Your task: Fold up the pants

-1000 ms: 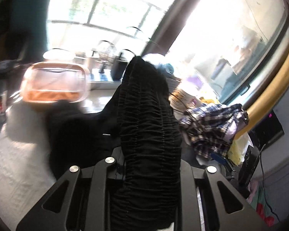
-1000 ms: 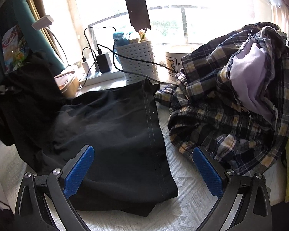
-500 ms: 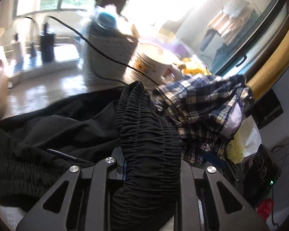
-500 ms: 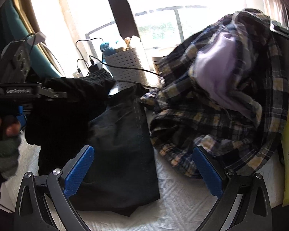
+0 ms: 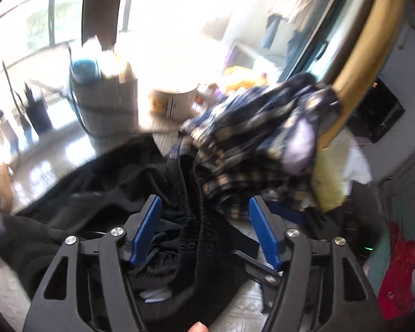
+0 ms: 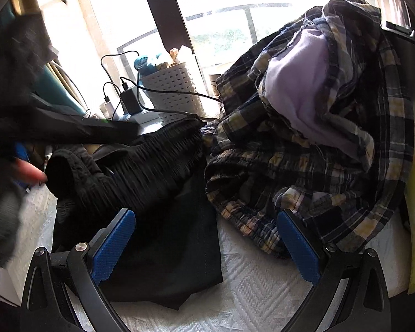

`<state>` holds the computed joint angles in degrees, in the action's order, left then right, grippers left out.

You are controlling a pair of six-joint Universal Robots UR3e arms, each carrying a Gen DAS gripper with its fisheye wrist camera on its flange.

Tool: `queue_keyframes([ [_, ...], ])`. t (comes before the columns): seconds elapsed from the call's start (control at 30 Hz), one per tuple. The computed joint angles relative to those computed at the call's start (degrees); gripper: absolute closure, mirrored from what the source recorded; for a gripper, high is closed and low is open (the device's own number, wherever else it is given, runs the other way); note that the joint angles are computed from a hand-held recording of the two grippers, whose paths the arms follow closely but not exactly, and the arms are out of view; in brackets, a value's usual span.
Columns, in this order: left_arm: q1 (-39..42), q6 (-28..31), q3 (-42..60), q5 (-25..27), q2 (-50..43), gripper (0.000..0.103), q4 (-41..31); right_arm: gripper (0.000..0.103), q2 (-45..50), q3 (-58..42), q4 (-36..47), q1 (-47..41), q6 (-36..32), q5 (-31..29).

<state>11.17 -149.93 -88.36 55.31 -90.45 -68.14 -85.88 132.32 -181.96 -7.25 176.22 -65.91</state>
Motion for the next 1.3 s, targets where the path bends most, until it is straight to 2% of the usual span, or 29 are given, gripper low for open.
queue_keyframes([
  [0.13,7.1,6.3,-0.7,-4.0,7.5,0.035,-6.7,0.000,-1.5,-0.6,1.1,2.4,0.9,-3.5],
  [0.33,27.1,20.5,-8.1,-8.1,18.3,0.035,-17.5,0.000,-6.1,-0.6,4.4,5.5,1.7,-8.0],
  [0.4,34.7,25.9,-9.9,-9.1,19.1,0.035,-22.9,0.000,-7.2,-1.1,5.8,7.0,2.0,-8.9],
  [0.5,42.7,30.9,-12.4,-8.9,17.7,0.034,-26.4,0.000,-6.7,-3.9,7.3,10.7,2.5,-10.6],
  [0.63,47.9,36.2,-14.3,-9.0,15.6,0.034,-30.5,0.000,-2.3,-11.8,10.5,18.3,2.1,-14.4],
  [0.73,47.6,36.1,-15.5,-9.4,12.3,0.034,-29.5,0.000,2.4,-18.8,13.6,23.5,2.1,-17.3],
  [0.8,46.0,33.8,-16.6,-9.5,10.2,0.034,-26.3,0.000,5.7,-23.1,15.9,26.2,2.1,-18.7],
  [0.97,43.0,35.0,-14.4,-10.7,5.8,0.034,-28.3,0.000,9.9,-29.1,21.1,30.4,-0.9,-20.4],
  [1.17,37.9,29.7,-12.5,-12.6,0.5,0.035,-23.6,0.001,13.8,-34.1,24.5,31.3,-5.9,-18.8],
  [1.2,37.3,29.2,-12.5,-12.9,0.2,0.037,-22.5,0.005,15.1,-35.2,24.8,31.0,-6.3,-18.2],
  [1.27,36.3,28.0,-13.3,-12.8,0.4,0.054,-19.8,0.016,18.1,-37.9,25.8,30.4,-6.9,-17.4],
  [1.3,36.0,27.5,-13.2,-12.8,0.1,0.066,-19.0,0.026,19.5,-38.7,25.8,30.1,-7.1,-17.1],
])
